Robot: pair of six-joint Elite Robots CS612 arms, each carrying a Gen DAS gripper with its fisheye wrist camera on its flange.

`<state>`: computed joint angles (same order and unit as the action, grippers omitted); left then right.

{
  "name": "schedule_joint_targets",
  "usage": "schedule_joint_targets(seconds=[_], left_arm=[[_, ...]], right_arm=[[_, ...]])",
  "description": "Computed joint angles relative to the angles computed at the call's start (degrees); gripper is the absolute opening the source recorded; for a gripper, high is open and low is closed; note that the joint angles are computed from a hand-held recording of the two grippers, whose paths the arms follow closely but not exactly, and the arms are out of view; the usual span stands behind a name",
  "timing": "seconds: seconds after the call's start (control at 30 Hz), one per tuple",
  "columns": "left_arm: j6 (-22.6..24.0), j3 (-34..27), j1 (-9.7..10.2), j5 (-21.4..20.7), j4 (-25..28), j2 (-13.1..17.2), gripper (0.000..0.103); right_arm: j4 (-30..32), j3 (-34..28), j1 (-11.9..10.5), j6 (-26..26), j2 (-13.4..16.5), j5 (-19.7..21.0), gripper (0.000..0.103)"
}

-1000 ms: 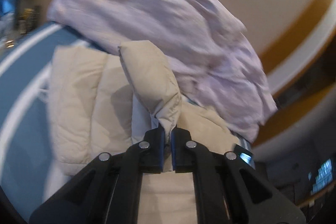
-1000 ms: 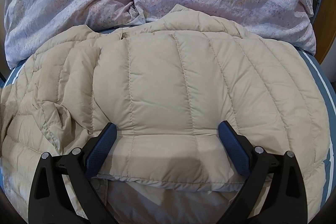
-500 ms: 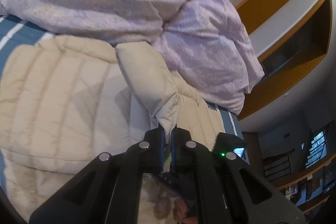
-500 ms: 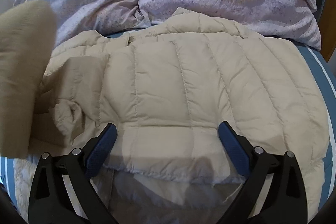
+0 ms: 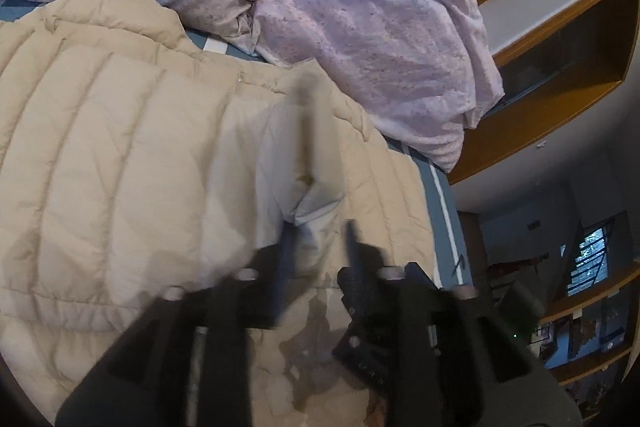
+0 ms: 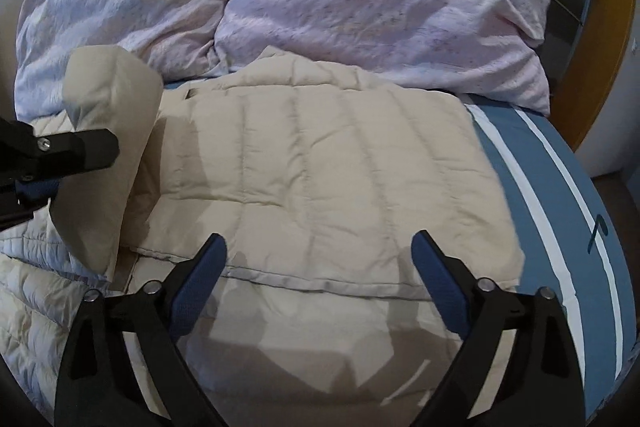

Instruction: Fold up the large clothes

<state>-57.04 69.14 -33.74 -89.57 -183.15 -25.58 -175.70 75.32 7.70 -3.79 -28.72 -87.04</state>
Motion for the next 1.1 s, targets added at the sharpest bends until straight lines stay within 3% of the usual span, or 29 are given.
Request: schedule_joint_targets(seconds=[0.1,0.33,0.53,0.67,0.83,1.1], left_arm=[[0.3,2.3,-0.21,1.9,-2.1,-1.3,0.059],[0.2,8.6,-0.15,8.9,-1.3,-4.9,0.060],[-0.2,12.2,-0.05,14.3,3.8,-6.5,0.060],[0.7,12.4,0.10,16.1,6.8,-6.4,0.060],[1.0,11.8,0.35,16.5,9.1,-5.5,0.060],[1.8,10.1,0.47,17.5,11.2,-3.9,0.060]], right_arm=[[-0.5,0.6,-0.2,0.8,-0.5,1.7,0.084],[-0.6,1.3,-0.4,2.2,-1.3,9.0,0.055],[0.4,0.2,0.0,2.9,-0.8,14.6,0.040],[2.3,-1.2,1.0,1.2,0.0,13.3,0.038],[8.8,-4.2,1.6,1.6,1.7,10.1,0.033],[10.3,-6.2,2.0,0.7,3.1,7.4,0.033]])
